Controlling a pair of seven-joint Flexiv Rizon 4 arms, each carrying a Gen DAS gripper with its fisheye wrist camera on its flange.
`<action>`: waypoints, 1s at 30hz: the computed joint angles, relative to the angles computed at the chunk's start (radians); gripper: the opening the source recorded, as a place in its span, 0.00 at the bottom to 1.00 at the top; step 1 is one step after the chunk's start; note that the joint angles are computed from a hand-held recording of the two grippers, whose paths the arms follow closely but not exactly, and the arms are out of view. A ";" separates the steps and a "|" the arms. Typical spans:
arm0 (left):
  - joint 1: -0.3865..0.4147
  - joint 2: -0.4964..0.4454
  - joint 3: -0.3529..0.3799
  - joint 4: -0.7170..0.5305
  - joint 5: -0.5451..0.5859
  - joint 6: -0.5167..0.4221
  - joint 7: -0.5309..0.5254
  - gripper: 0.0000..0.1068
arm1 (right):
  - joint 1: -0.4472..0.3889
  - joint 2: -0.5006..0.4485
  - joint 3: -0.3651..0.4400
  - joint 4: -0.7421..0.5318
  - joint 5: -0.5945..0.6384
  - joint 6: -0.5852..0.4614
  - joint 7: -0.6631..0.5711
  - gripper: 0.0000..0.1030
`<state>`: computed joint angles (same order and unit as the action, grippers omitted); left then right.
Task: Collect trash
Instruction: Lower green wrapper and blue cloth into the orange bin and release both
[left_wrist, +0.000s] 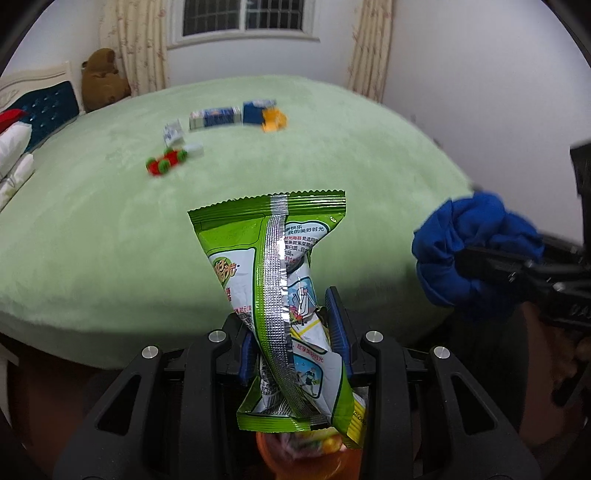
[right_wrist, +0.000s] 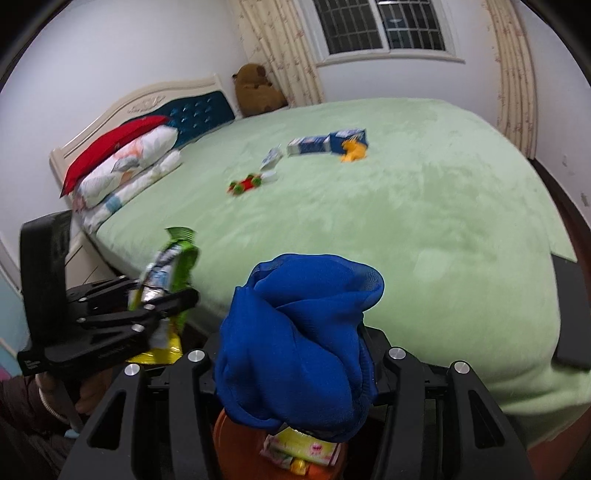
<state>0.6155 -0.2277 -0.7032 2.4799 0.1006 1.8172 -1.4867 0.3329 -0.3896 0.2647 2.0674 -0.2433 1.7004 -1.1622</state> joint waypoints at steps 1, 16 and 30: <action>-0.018 0.006 0.021 0.010 0.004 -0.006 0.006 0.31 | -0.029 0.003 0.041 0.010 0.000 -0.017 -0.009 0.49; -0.319 -0.103 0.360 -0.014 -0.096 -0.300 0.134 0.31 | 0.022 -0.082 0.073 -0.026 0.134 -0.403 -0.061 0.49; -0.559 -0.226 0.565 -0.135 -0.219 -0.510 0.225 0.30 | 0.046 -0.169 0.071 -0.119 0.198 -0.542 -0.148 0.50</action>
